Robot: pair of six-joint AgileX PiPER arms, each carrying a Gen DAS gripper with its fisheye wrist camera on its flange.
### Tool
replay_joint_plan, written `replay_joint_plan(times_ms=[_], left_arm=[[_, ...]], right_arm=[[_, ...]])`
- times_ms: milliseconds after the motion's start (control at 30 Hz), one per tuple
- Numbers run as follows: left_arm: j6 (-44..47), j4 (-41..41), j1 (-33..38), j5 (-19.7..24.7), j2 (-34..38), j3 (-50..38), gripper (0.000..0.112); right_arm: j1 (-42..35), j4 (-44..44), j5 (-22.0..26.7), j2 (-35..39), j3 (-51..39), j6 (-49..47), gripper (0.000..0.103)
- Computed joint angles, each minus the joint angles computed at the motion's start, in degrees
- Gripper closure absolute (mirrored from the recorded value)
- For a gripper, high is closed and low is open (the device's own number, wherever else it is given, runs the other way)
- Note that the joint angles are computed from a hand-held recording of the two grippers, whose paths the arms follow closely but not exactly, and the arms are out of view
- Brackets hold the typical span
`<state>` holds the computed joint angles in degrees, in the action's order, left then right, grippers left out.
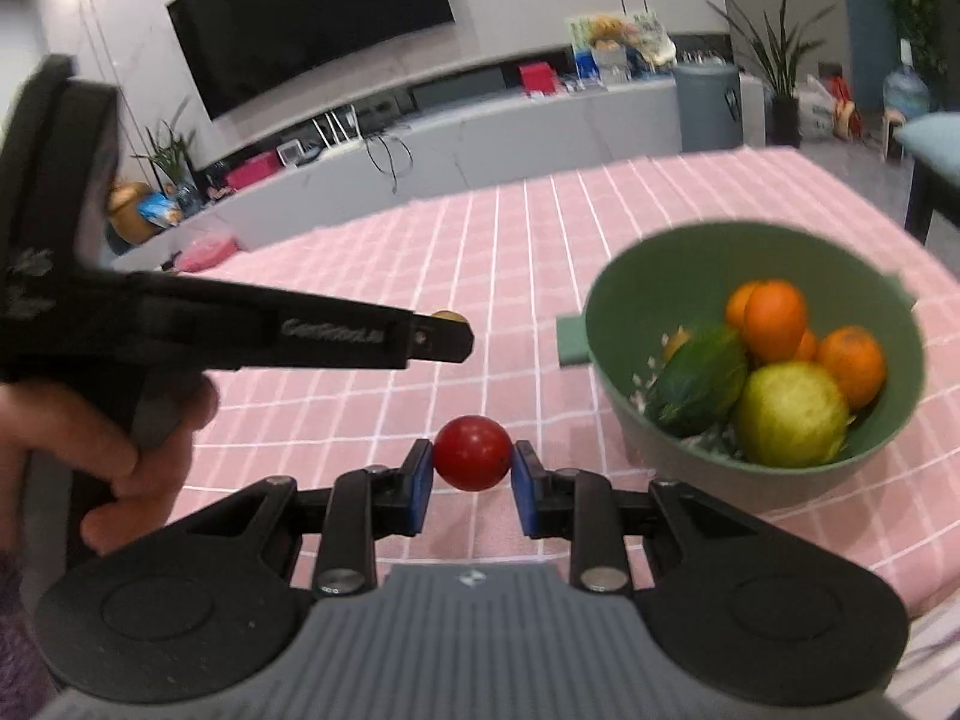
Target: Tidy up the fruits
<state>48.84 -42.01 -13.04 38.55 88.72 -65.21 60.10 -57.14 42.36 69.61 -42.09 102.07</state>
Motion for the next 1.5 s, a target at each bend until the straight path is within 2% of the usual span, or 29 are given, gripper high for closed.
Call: replay_joint_plan(times_ms=[200,367,500,633,733,833,1000,1233,1300,1367,1500], left_arm=[[-6.78,5.87,-6.76,-0.08,0.00,-4.00,0.086],[-18.23,14.99,-13.28,-0.27,4.29,-10.19,0.086],[-21.96,16.76,-15.75,0.21,8.92,-15.41,0.086],[-26.06,18.34,-17.54,1.16,15.04,-21.46,0.086],[-29.99,20.96,-18.87,1.01,18.86,-24.73,0.086],[-32.35,22.48,-19.22,1.17,21.37,-26.74,0.086],[-33.70,23.02,-18.66,3.00,24.05,-29.05,0.085],[-34.75,23.84,-18.85,4.46,26.05,-31.10,0.085],[-34.91,23.92,-18.85,4.59,26.27,-31.20,0.082],[-35.93,24.40,-18.87,4.66,26.36,-31.39,0.074],[-35.75,23.95,-18.54,3.48,23.80,-29.13,0.071]], right_arm=[[5.76,-0.72,11.76,-7.99,0.81,-0.87,0.079],[-0.83,1.42,13.61,-14.32,2.79,-8.38,0.079],[-16.54,7.10,6.72,-16.14,3.07,-22.91,0.079],[-33.30,14.76,-3.51,-13.21,2.18,-34.10,0.079],[-41.50,20.40,-9.66,-9.46,1.50,-40.17,0.079],[-45.43,23.31,-13.93,-5.49,1.12,-43.31,0.079],[-49.54,29.00,-17.42,-1.38,0.65,-49.14,0.079],[-51.39,33.89,-18.80,0.52,0.15,-54.16,0.076],[-51.82,35.05,-18.98,0.41,0.24,-55.15,0.076],[-52.26,36.17,-19.10,0.33,0.22,-56.11,0.072],[-53.44,39.00,-19.09,-1.69,0.37,-58.76,0.070]])
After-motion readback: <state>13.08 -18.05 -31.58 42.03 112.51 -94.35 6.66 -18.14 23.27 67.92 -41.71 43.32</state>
